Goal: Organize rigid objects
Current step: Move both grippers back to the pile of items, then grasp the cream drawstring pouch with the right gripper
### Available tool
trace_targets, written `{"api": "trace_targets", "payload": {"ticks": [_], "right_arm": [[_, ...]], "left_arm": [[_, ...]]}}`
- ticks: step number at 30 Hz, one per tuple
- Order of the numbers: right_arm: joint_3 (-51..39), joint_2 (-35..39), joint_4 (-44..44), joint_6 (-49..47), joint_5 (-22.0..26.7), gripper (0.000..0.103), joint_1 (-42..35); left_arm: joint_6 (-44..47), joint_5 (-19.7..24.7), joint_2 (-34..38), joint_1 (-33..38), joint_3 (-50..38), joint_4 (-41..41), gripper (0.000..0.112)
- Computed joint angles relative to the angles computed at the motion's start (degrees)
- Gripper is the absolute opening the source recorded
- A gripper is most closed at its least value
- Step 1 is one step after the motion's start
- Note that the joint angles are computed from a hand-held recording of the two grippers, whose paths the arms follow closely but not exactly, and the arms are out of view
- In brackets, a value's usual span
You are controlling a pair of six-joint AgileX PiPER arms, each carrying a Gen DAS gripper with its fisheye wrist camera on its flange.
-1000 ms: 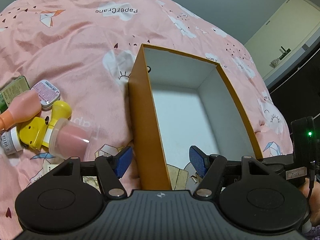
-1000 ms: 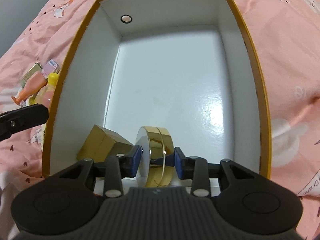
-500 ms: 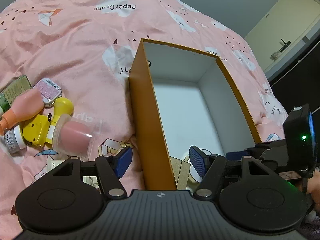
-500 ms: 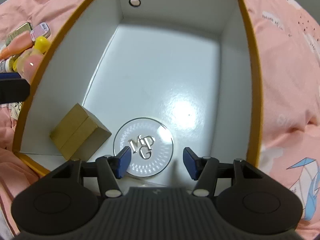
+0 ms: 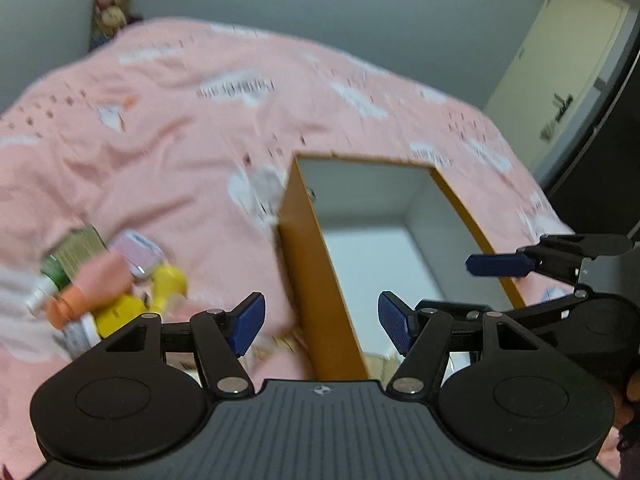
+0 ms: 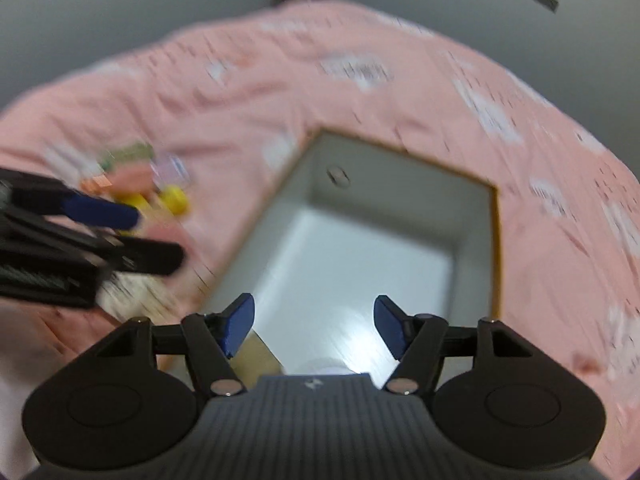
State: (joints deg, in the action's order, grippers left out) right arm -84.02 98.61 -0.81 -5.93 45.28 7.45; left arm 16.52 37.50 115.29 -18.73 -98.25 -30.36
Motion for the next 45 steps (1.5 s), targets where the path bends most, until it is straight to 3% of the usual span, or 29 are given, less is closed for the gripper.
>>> {"api": "trace_targets", "payload": {"ticks": [2, 6, 9, 13, 17, 22, 27, 30, 32, 34, 42, 45], "right_arm": [[-0.65, 0.38, 2.5, -2.19, -1.69, 0.07, 0.69], [-2.72, 2.79, 4.8, -2.5, -3.41, 0.075, 3.03], [-5.22, 4.78, 7.38, -2.55, -3.4, 0.078, 4.38], [-7.93, 8.01, 8.44, -1.21, -3.75, 0.079, 6.67], [-9.18, 10.62, 10.12, -1.87, -6.26, 0.084, 8.57], [-12.95, 15.17, 5.82, 0.92, -6.16, 0.085, 11.1], [-20.67, 21.89, 11.08, -1.72, 0.53, 0.084, 11.27], [-22.5, 24.28, 9.98, -2.39, 1.77, 0.081, 12.6], [-23.73, 25.65, 10.49, -3.63, 3.46, 0.07, 12.98], [-25.47, 27.41, 11.99, -4.31, 5.73, 0.07, 12.97], [-33.13, 34.89, 11.04, 3.24, 14.5, 0.068, 13.01], [-36.18, 37.68, 12.97, 4.42, 17.19, 0.078, 12.08]], "left_arm": [[0.92, -4.84, -1.8, 0.19, 3.39, -0.86, 0.076], [-4.48, -14.15, -4.36, -0.21, 9.13, 7.69, 0.076], [-10.59, -17.05, -5.22, 0.41, 11.34, 14.41, 0.076], [-4.19, -15.08, -4.83, 4.0, 11.45, 7.13, 0.077], [-4.01, -14.51, -4.5, 6.56, 12.16, 6.82, 0.081], [-3.03, -8.72, -2.9, 11.07, 10.36, 3.46, 0.084], [-1.69, -1.0, 0.17, 15.03, 6.82, 0.66, 0.084], [-1.19, 1.56, 1.44, 15.12, 5.59, 3.1, 0.077], [-0.18, 3.18, 2.2, 15.23, 5.05, 3.29, 0.077], [1.62, 5.03, 2.95, 15.59, 4.79, 1.89, 0.077], [0.76, 4.14, 3.37, 13.08, 5.42, 9.19, 0.075], [0.78, 3.93, 3.8, 12.63, 5.06, 10.15, 0.075]]}}
